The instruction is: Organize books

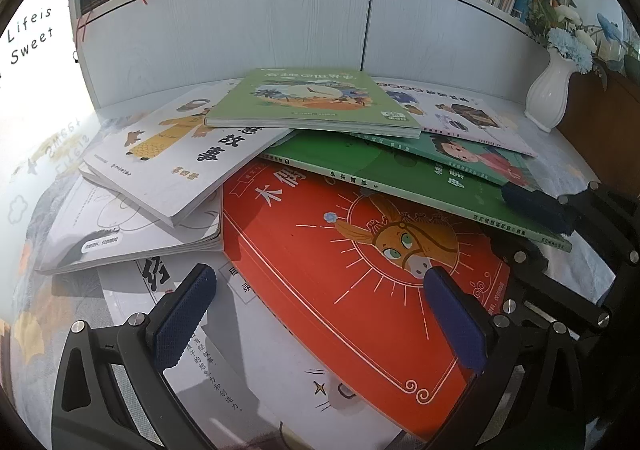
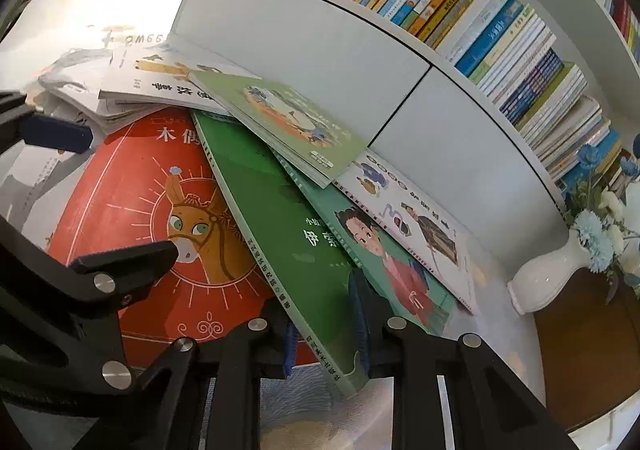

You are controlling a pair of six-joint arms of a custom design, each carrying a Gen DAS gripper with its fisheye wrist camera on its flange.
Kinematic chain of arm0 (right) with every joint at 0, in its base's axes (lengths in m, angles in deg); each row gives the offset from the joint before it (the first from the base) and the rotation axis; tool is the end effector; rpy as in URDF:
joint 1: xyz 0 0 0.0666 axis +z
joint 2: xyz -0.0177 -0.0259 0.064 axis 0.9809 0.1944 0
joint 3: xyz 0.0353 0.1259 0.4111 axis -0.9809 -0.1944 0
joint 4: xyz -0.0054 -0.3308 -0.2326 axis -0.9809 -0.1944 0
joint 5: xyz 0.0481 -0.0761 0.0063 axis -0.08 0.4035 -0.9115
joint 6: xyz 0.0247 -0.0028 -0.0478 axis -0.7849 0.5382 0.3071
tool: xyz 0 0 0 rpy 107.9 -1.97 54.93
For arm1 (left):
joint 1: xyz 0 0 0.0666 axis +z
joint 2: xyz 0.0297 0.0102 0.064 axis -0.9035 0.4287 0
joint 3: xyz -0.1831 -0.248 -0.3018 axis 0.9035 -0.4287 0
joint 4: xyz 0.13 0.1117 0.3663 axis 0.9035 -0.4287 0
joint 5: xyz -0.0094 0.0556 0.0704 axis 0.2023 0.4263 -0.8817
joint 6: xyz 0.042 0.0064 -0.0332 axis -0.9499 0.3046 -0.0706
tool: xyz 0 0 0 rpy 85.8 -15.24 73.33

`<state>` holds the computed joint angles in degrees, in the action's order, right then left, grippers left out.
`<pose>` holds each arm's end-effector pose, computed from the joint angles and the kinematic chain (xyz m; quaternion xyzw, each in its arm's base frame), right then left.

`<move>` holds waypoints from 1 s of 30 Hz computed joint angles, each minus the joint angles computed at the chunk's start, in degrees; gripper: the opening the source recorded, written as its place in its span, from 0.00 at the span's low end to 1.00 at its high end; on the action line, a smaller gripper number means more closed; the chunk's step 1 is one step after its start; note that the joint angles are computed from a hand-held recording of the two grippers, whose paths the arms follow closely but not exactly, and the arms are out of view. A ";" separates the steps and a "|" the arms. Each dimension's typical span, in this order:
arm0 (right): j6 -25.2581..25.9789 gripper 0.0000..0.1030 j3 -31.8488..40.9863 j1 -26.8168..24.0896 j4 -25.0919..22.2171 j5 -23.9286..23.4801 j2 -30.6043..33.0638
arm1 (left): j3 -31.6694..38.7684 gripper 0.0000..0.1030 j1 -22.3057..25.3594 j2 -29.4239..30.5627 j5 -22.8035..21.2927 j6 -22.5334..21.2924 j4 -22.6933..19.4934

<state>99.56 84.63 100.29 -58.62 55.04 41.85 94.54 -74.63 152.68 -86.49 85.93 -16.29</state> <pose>0.6430 0.2439 0.4935 -0.3046 0.8490 -0.1152 0.4161 0.6125 -0.1056 0.5187 -0.0046 0.9273 -0.0192 0.3737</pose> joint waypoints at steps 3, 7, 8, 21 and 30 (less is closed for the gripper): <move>0.65 0.20 -2.82 1.23 2.92 3.89 -1.55 | 0.00 1.00 -0.13 -0.01 -0.25 -0.01 -0.04; 0.27 0.18 -6.60 2.67 4.03 5.48 -4.28 | 0.04 1.00 -0.23 -0.04 -0.30 0.00 -0.14; -0.75 0.18 -7.18 2.76 2.98 4.49 -5.23 | -0.17 1.00 -0.10 -0.24 0.56 0.01 -0.04; -11.40 0.15 -13.61 6.37 -16.19 -4.37 -16.90 | -14.50 1.00 5.97 -16.30 8.84 9.46 -6.07; 0.39 0.57 -13.12 13.30 -28.67 -24.40 -18.46 | -19.00 1.00 7.02 -23.97 5.77 9.91 -8.35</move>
<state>99.95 71.51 113.60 -87.29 30.64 23.39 75.54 -67.61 128.70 -80.72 95.85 -24.64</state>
